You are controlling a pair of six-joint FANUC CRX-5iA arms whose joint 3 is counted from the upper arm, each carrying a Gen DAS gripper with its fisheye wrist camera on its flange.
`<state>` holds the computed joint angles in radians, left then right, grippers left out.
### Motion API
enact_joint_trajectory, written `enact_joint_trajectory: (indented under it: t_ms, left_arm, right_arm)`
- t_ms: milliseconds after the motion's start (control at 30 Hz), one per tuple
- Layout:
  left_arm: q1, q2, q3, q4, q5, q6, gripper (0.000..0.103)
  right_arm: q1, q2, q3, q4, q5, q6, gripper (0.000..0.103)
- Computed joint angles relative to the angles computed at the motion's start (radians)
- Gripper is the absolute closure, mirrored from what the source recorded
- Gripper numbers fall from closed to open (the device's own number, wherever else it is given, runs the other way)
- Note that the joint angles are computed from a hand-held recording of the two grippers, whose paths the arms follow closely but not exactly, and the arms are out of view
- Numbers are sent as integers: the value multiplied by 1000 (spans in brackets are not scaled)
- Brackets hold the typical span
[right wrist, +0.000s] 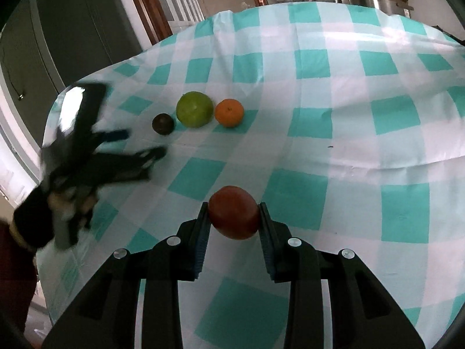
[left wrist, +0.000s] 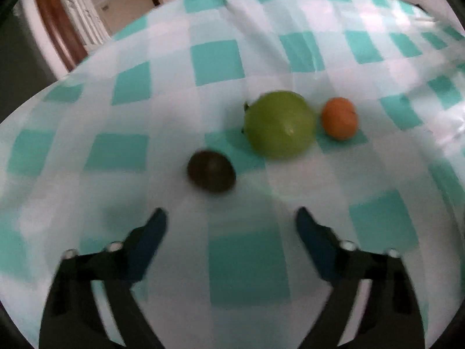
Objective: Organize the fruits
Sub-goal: 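Grasp the small dark fruit with the left gripper, then carry the dark fruit with the left gripper to the box while the right carries the tomato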
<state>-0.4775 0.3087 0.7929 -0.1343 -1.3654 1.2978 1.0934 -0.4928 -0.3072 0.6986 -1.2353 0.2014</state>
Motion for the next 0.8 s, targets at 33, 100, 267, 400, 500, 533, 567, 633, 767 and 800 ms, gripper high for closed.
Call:
enact_joint_trajectory:
  t_ms: [33,100,267,400,500,533,567,633,767,800]
  left_arm:
    - [-4,33,47,-17,-19,11,26]
    - [2,73,94,-17,-23,35,31]
    - [63,58,27,127,28,33,62]
    - [85,-59,-148,184,137,-14,62]
    - [110,-171,-296,247,190,-47,62]
    - [113,-207,-338,253,200,-62,62]
    - [111,-246,-381,251,209,-78,62]
    - [109,-312,-452,245,216,-91,62]
    - [129,-401,-549,291,199,-71,62]
    - [128,-416,-563,295,197,-57,62]
  right_arm:
    - [0,-1,-1,-1,2,-3,70]
    - [-2,-4,-1,-4,5,-5,70]
    - [-4,-2,3,-10,4,-9,70]
    - [-8,-8,-3,-8,11,-17,70]
    - [-10,-11,-6,-11,16,-19,70]
    - [-12,-12,-6,-13,17,-19,70]
    - [-14,-12,-6,-17,20,-20,70]
    - [-20,-16,-7,-23,28,-23,70]
    - [-30,-27,-15,-35,49,-25,70]
    - [-31,-29,-17,-37,54,-25,70]
